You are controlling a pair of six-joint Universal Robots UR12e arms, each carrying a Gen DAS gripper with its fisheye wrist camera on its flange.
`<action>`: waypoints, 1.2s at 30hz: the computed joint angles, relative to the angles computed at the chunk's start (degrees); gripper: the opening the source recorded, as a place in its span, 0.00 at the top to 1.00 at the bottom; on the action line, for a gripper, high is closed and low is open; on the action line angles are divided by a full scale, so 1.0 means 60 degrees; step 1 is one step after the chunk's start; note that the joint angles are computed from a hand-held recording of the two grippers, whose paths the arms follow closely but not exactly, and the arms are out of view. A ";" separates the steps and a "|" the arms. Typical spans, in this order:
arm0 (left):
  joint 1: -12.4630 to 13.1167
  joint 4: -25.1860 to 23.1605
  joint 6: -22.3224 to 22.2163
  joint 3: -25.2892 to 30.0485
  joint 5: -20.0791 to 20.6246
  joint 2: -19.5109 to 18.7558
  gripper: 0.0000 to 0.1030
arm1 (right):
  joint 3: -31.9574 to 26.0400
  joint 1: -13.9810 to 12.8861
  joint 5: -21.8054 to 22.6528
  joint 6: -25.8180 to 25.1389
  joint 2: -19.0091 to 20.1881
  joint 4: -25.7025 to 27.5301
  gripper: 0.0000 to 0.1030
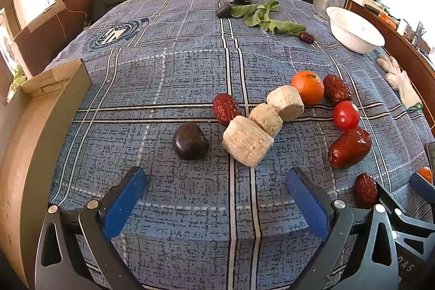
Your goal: Organize fruits
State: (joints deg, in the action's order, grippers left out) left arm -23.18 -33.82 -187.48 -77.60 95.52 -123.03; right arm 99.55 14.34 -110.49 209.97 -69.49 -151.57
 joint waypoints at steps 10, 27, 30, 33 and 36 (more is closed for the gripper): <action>-0.0004 0.0025 0.0006 0.0001 0.0018 -0.0006 0.00 | -0.0006 -0.0008 0.0014 -0.0003 0.0001 -0.0015 0.00; 0.0011 -0.0238 0.0093 0.0097 -0.0053 -0.0013 0.00 | 0.0004 -0.0001 0.0005 0.0003 0.0002 -0.0030 0.00; 0.0012 -0.0316 0.0091 0.0167 -0.0067 -0.0056 0.00 | -0.0004 -0.0016 0.0015 -0.0010 -0.0014 -0.0012 0.00; 0.0012 -0.0295 0.0082 0.0190 -0.0061 -0.0081 0.00 | -0.0028 -0.0039 0.0037 -0.0021 -0.0035 0.0035 0.00; 0.0016 -0.0229 0.0076 0.0160 -0.0065 -0.0076 0.00 | -0.0049 -0.0060 0.0051 -0.0039 -0.0056 0.0074 0.00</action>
State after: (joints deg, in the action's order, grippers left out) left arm -23.08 -35.20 -187.03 -76.64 95.13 -123.49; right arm 99.26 13.98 -110.18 209.74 -69.83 -151.13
